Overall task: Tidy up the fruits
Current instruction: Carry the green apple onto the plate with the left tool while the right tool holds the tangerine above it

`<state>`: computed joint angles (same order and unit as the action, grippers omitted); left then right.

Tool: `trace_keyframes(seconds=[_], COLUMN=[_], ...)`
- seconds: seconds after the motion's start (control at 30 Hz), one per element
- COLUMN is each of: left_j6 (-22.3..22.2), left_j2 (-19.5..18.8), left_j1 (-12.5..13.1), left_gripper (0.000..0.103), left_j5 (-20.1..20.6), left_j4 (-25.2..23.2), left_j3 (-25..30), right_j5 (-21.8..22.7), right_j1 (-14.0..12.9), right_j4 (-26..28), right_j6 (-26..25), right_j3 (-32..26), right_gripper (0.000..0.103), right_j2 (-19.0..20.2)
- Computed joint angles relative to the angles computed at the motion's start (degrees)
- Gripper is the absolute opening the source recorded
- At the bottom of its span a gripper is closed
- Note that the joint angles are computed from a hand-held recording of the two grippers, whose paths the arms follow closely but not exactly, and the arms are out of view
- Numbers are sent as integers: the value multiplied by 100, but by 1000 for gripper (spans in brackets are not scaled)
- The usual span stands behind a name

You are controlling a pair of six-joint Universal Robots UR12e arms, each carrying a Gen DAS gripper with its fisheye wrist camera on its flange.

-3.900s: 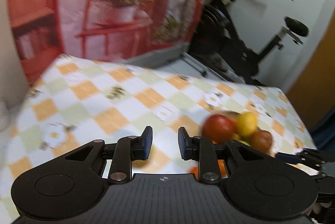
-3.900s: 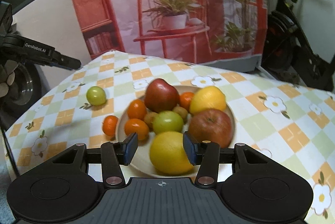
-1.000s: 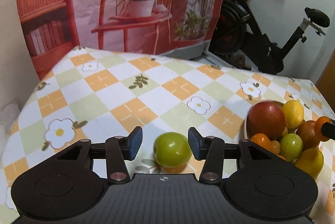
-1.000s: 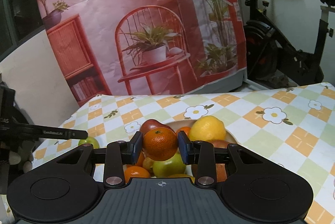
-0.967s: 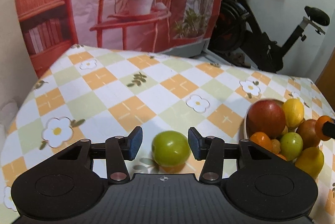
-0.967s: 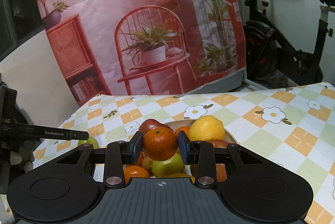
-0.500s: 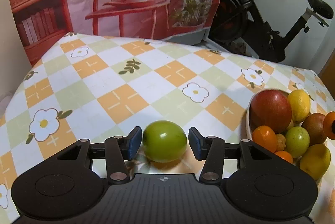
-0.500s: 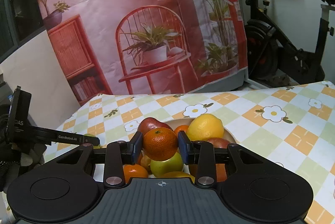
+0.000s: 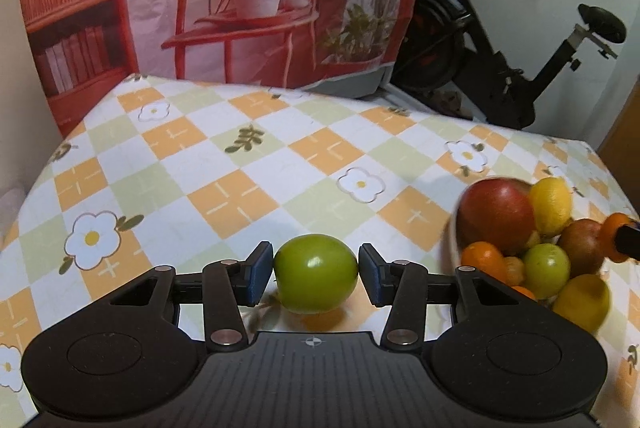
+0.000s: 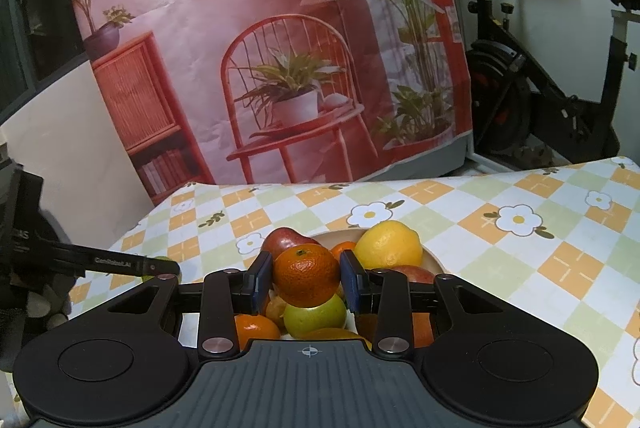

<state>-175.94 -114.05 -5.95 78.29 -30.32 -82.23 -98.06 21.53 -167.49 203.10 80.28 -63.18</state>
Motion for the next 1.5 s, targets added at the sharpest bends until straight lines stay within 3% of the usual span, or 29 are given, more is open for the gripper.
trace_keyframes(seconds=[0.17,0.47,0.73,1.5], left_j6=[164,821,1101,1198], left_j2=[148,263,278,264], left_j1=[-51,-304,-429,-458], left_gripper=[49,49,49,49], left_j5=[-307,-924,-1010,-1346], left_j4=[144,-77,29,-282], left_j3=[-151,-331,-403,-315], right_j5=[22,-46,-51,-19], right_j1=[-16,-52,-82,-114], right_j4=[-107,-305,-456,-629], right_j6=[37,150,238,300], right_j3=[61,250,414,550], right_gripper=[34,34,34,34], right_j2=[-47,-168,-248,-306])
